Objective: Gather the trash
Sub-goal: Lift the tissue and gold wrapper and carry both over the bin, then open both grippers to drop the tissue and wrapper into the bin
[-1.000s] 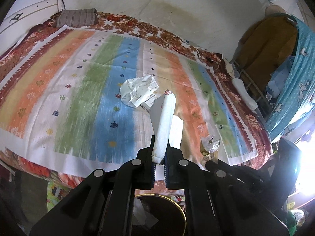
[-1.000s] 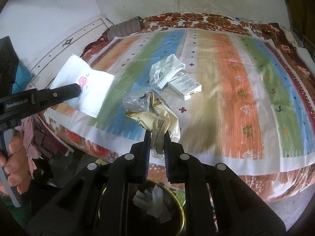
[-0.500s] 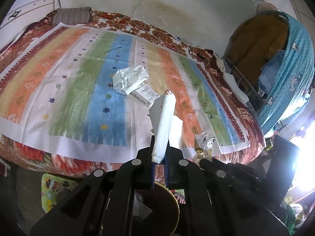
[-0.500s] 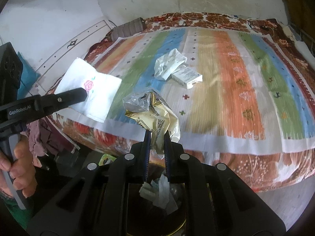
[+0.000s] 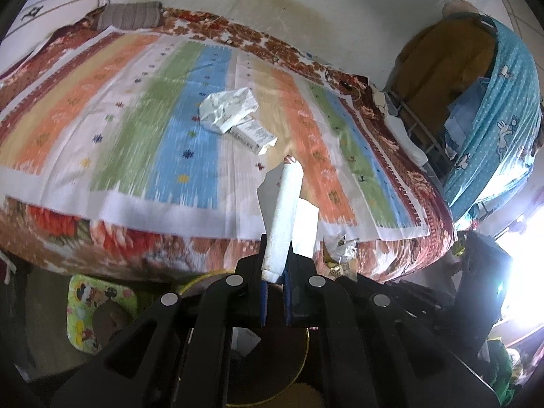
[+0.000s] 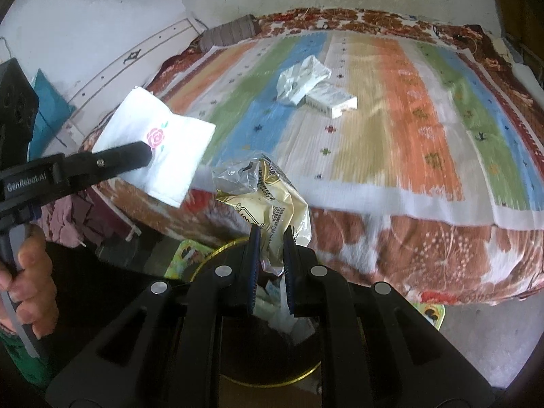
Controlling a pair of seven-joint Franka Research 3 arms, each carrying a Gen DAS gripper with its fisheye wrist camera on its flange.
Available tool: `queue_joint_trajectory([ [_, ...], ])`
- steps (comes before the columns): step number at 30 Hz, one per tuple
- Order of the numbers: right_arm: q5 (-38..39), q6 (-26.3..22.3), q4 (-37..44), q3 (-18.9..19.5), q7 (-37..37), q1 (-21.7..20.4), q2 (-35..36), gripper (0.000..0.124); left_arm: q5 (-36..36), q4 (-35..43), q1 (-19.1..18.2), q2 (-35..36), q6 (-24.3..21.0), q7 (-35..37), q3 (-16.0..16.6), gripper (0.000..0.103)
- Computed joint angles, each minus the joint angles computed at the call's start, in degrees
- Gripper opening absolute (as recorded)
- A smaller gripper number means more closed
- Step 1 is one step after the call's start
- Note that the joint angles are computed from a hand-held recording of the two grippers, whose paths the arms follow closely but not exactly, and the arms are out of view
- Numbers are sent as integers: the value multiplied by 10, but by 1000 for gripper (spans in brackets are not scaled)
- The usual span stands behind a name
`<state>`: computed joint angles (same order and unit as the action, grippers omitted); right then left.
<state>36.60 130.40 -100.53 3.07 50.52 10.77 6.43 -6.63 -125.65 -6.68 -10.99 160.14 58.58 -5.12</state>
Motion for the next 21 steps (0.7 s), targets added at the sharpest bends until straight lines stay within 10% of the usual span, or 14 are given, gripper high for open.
queue_joint_trajectory([
  [21, -6, -70, -67, -12, 50, -6, -31, 12, 22, -33, -13, -17, -74, -44, -16, 6],
])
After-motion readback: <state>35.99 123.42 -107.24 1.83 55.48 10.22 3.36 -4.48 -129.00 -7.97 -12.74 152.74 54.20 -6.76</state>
